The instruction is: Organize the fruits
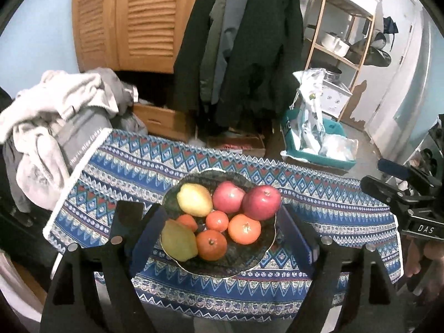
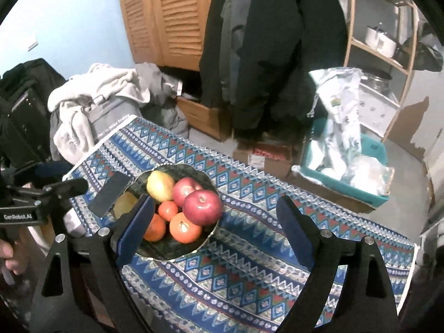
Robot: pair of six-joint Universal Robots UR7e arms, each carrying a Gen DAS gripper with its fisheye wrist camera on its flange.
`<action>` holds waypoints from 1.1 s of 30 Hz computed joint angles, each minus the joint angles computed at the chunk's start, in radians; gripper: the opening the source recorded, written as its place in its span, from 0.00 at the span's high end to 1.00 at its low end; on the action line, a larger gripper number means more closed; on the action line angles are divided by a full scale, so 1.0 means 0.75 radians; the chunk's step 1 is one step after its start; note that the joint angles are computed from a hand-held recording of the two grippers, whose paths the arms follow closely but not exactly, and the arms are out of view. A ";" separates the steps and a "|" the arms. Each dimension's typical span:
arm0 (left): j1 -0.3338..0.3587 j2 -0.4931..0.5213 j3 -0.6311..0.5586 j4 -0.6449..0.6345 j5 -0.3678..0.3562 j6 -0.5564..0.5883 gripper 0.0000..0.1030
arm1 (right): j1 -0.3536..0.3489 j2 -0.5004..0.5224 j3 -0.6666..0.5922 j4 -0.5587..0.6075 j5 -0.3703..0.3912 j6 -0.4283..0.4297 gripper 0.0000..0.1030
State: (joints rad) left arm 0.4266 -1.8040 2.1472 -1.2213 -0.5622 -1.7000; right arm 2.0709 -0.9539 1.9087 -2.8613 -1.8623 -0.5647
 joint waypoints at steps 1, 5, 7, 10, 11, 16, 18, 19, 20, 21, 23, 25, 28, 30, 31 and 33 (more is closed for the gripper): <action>-0.012 0.011 -0.009 0.020 0.005 -0.012 0.15 | 0.000 -0.013 0.012 -0.023 -0.007 -0.005 0.13; -0.044 0.060 -0.047 0.084 0.015 -0.053 0.14 | -0.009 -0.057 0.042 -0.092 -0.016 -0.008 0.13; -0.056 0.080 -0.060 0.092 0.019 -0.052 0.12 | -0.016 -0.075 0.050 -0.116 -0.018 -0.003 0.13; -0.074 0.118 -0.086 0.146 0.030 -0.091 0.08 | -0.027 -0.099 0.060 -0.145 -0.023 -0.002 0.13; -0.078 0.129 -0.095 0.167 0.031 -0.104 0.07 | -0.029 -0.107 0.066 -0.162 -0.031 -0.007 0.13; -0.105 0.161 -0.136 0.276 0.053 -0.208 0.03 | -0.042 -0.132 0.084 -0.203 -0.043 -0.015 0.13; -0.119 0.169 -0.149 0.329 0.067 -0.267 0.02 | -0.042 -0.137 0.089 -0.219 -0.048 -0.022 0.13; -0.124 0.176 -0.159 0.360 0.073 -0.294 0.02 | -0.042 -0.138 0.092 -0.232 -0.051 -0.026 0.13; -0.130 0.183 -0.165 0.376 0.075 -0.311 0.02 | -0.042 -0.139 0.095 -0.238 -0.053 -0.028 0.13; -0.133 0.187 -0.168 0.383 0.079 -0.316 0.02 | -0.042 -0.141 0.096 -0.242 -0.053 -0.028 0.13; -0.140 0.200 -0.180 0.422 0.089 -0.352 0.01 | -0.039 -0.142 0.098 -0.241 -0.052 -0.030 0.13; -0.143 0.214 -0.190 0.458 0.090 -0.385 0.01 | -0.036 -0.140 0.103 -0.257 -0.056 -0.037 0.13; -0.140 0.223 -0.199 0.477 0.084 -0.403 0.01 | -0.030 -0.137 0.104 -0.270 -0.062 -0.049 0.13; -0.140 0.224 -0.202 0.490 0.082 -0.417 0.01 | -0.028 -0.136 0.104 -0.274 -0.061 -0.050 0.13; -0.141 0.227 -0.204 0.496 0.079 -0.423 0.01 | -0.028 -0.136 0.103 -0.275 -0.057 -0.052 0.13; -0.144 0.232 -0.209 0.510 0.078 -0.433 0.01 | -0.027 -0.136 0.106 -0.278 -0.056 -0.053 0.13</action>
